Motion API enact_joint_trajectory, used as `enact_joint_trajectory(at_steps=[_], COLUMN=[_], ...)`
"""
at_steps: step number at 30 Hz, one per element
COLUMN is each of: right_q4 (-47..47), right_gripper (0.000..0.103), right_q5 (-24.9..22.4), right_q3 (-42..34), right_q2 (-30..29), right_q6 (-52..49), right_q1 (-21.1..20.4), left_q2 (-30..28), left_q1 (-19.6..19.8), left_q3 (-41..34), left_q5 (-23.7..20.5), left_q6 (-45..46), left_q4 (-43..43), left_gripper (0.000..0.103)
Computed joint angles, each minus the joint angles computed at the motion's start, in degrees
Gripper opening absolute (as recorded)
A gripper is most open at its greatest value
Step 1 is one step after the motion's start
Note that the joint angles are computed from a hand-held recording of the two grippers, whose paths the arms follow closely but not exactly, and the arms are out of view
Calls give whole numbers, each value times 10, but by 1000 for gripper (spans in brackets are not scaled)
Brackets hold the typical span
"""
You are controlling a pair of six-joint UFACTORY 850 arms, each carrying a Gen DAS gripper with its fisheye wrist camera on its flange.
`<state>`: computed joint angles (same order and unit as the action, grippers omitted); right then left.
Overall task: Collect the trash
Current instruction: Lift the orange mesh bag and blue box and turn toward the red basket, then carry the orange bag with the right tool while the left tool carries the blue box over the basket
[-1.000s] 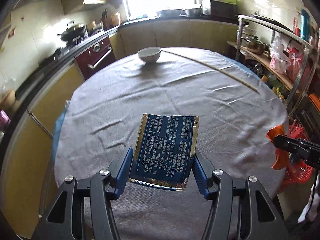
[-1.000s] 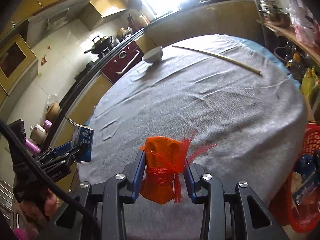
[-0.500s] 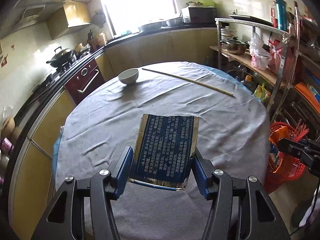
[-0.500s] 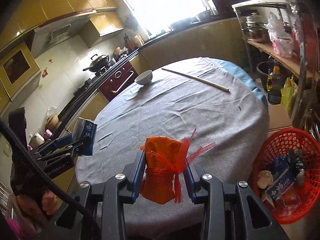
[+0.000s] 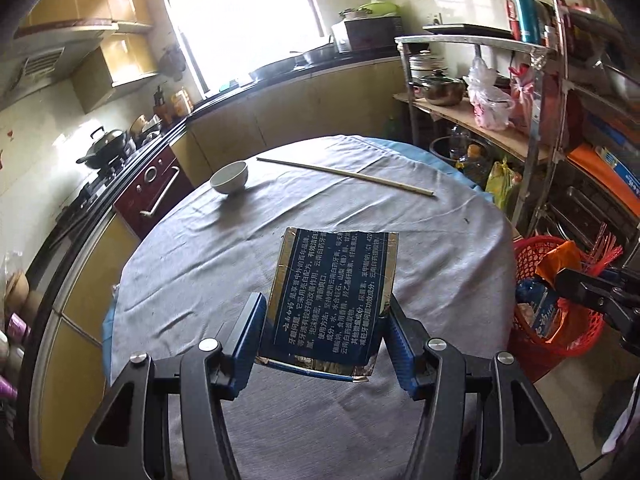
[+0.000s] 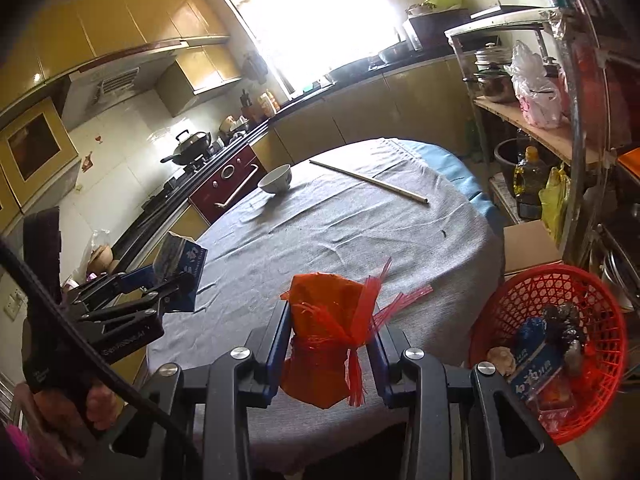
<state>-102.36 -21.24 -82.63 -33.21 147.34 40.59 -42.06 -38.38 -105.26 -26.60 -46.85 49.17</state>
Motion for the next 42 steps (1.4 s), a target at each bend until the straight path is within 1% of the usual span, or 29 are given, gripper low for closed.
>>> enact_joint_trajectory(at_steps=[9,15,24,33,42], right_q4=[-38,-85,-122,-128,-125], right_gripper=[39,39,39,39,39], right_q5=[-31,-44,-70,-94,-114], right_q3=[49,93,150,196,228], right_q2=[31,55,89,118,141], right_q6=[52,123,191,230,249], right_q1=[1,-4,-9,-12,-15], left_q2=[-20,-34,-60,-92,-117], left_q1=[-22,-36,-59,-79,-94], left_q3=[-34,-56,-96,-146,-190], left_q5=[-15,-23,-34,-41,-46], left_q6=[29,53,93,150,203], left_q4=[-3,-6,-14,-41,-70], left_gripper=[59,59,59,59,59])
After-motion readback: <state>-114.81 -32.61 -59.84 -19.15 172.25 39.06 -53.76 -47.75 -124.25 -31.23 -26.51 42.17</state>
